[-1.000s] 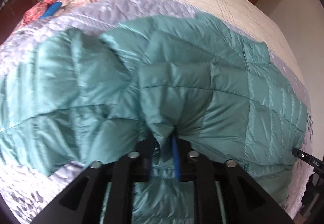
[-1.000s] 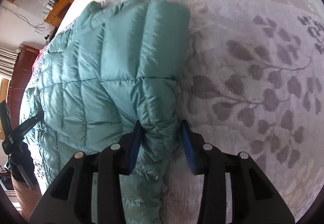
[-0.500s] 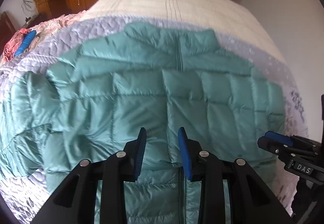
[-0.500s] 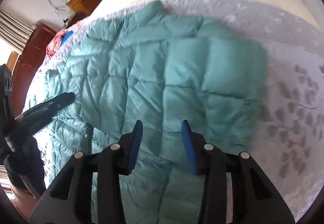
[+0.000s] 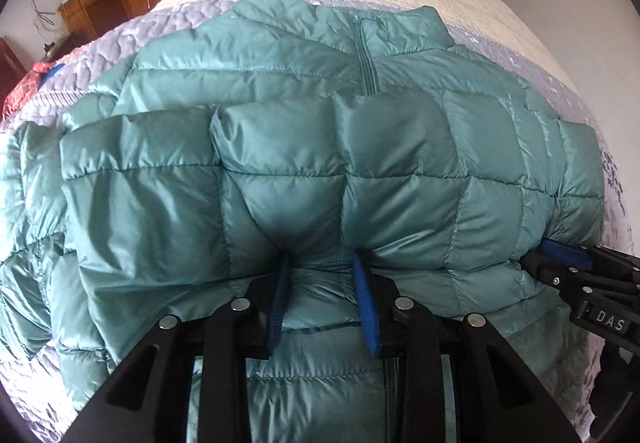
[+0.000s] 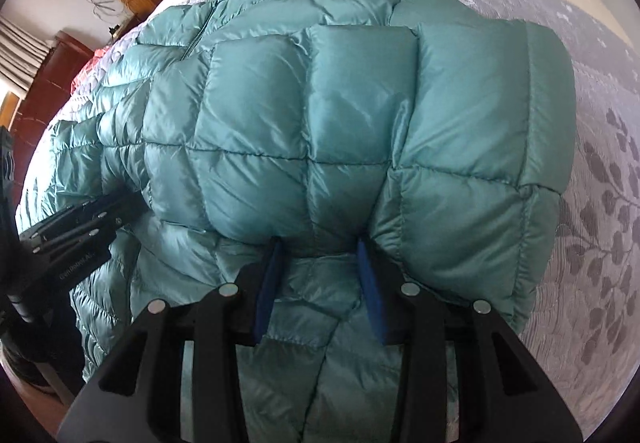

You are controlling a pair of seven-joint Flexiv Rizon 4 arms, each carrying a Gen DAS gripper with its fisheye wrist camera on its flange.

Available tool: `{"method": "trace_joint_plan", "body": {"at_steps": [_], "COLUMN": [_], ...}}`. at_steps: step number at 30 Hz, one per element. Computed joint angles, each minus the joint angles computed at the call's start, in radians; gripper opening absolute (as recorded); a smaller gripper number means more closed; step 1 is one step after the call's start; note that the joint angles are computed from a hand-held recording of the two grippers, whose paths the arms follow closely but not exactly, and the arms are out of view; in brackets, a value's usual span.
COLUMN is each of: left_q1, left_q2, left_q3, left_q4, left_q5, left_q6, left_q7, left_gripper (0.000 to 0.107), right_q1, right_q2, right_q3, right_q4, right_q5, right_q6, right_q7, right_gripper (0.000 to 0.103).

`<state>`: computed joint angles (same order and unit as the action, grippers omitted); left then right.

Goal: Fold large clothes

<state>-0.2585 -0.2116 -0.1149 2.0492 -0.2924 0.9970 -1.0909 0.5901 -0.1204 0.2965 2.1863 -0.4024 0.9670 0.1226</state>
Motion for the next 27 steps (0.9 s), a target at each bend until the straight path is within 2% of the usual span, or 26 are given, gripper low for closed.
{"method": "trace_joint_plan", "body": {"at_steps": [3, 4, 6, 7, 8, 10, 12, 16, 19, 21, 24, 27], "left_q1": [0.011, 0.000, 0.026, 0.033, 0.042, 0.062, 0.093, 0.213, 0.318, 0.382, 0.453, 0.502], "left_q2": [0.010, 0.047, 0.074, 0.095, 0.127, 0.178, 0.220, 0.251, 0.241, 0.232, 0.223, 0.201], "left_q3": [-0.007, 0.019, 0.020, 0.027, 0.038, 0.065, 0.103, 0.188, 0.238, 0.271, 0.302, 0.314], "left_q4": [-0.011, 0.010, 0.009, 0.017, 0.037, 0.070, 0.100, 0.107, 0.083, 0.065, 0.060, 0.081], "left_q5": [-0.020, -0.040, -0.061, -0.080, -0.108, -0.153, -0.155, 0.008, 0.144, 0.190, 0.154, 0.001], "left_q6": [-0.047, -0.077, -0.116, -0.116, -0.102, -0.091, -0.074, -0.050, -0.029, -0.030, -0.016, 0.010], "left_q7": [-0.034, -0.015, -0.024, -0.016, 0.002, 0.043, 0.054, -0.086, -0.224, -0.301, -0.348, -0.326], "left_gripper": [0.032, 0.033, 0.043, 0.053, 0.057, 0.064, 0.066, 0.066, 0.066, 0.066, 0.066, 0.066], "right_q1": [-0.012, -0.012, -0.009, -0.008, -0.005, -0.006, -0.008, -0.009, -0.009, -0.010, -0.010, -0.005], "right_q2": [0.020, 0.039, 0.093, 0.114, 0.148, 0.193, 0.251, 0.324, 0.347, 0.351, 0.331, 0.316], "right_q3": [0.008, 0.012, 0.012, 0.019, 0.032, 0.054, 0.080, 0.117, 0.129, 0.129, 0.128, 0.125], "right_q4": [-0.001, 0.002, 0.023, 0.024, 0.020, 0.022, 0.036, 0.060, 0.086, 0.096, 0.097, 0.092], "right_q5": [0.048, 0.056, -0.018, -0.040, -0.059, -0.058, -0.031, 0.026, 0.060, 0.072, 0.073, 0.082], "right_q6": [0.001, -0.002, 0.006, -0.022, -0.079, -0.136, -0.199, -0.303, -0.316, -0.308, -0.293, -0.295], "right_q7": [-0.043, -0.039, 0.023, 0.041, 0.059, 0.078, 0.100, 0.129, 0.154, 0.156, 0.158, 0.151], "right_gripper": [0.038, 0.039, 0.044, 0.051, 0.055, 0.055, 0.056, 0.056, 0.056, 0.056, 0.055, 0.055]}}
